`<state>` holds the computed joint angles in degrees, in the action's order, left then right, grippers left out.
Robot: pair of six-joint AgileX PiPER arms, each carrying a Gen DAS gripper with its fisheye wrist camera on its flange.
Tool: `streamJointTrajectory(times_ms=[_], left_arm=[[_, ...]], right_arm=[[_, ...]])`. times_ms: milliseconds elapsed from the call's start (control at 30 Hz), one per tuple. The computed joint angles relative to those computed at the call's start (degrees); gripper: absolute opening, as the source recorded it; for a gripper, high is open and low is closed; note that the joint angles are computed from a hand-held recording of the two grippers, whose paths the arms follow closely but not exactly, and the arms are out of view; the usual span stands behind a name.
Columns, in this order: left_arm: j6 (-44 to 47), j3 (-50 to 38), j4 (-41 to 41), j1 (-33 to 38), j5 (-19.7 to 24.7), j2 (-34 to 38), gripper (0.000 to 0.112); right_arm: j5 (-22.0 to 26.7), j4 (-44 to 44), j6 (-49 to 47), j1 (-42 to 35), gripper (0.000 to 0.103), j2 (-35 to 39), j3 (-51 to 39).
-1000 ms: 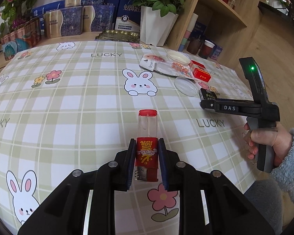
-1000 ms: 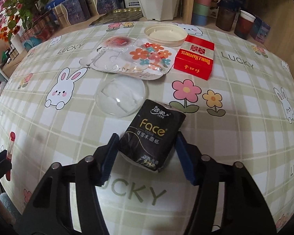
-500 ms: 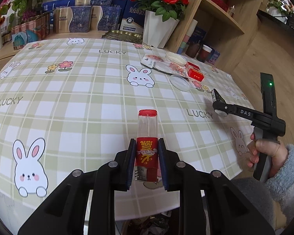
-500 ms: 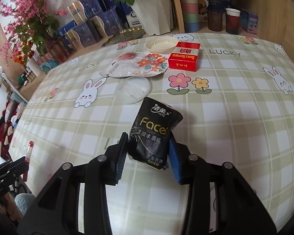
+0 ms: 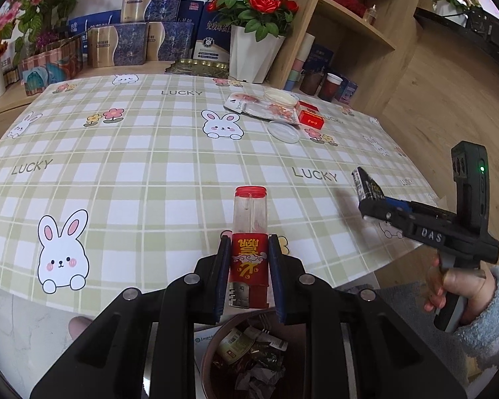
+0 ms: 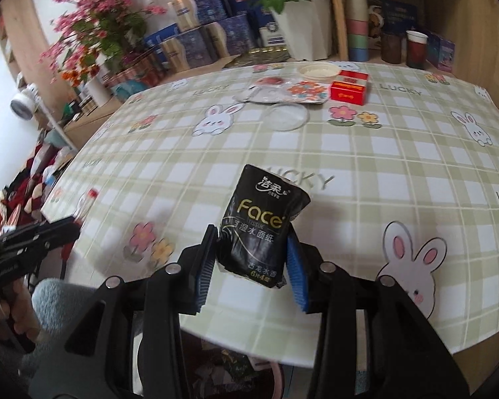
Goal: Collect trash
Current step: 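Carry the red tube and tissue pack down over the bin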
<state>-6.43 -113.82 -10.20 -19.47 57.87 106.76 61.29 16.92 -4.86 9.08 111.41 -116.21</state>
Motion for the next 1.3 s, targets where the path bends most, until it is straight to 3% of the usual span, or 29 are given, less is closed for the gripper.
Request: streamJointTrajectory(times_ms=[300, 500, 767, 1300], left_arm=[[0.66, 8.62, -0.96, -1.06, -3.06, -6.46, 0.022], [0.73, 12.73, -1.61, -1.17, -4.31, -9.43, 0.022], [0.88, 17.09, -1.83, -1.02, -5.75, -12.54, 0.022], [1.8, 24.53, -3.31, 0.1, -8.12, -15.82, 0.022]], right_arm=[[-3.02, 3.36, -6.18, 4.03, 0.042, -11.88, 17.38], [-3.08, 4.8, -6.73, 6.09, 0.042, -15.96, 25.04], [-3.06, 4.36, -5.52, 9.15, 0.042, -16.05, 30.13], [-1.97, 0.08, -0.73, 11.26, 0.042, -8.96, 32.03]])
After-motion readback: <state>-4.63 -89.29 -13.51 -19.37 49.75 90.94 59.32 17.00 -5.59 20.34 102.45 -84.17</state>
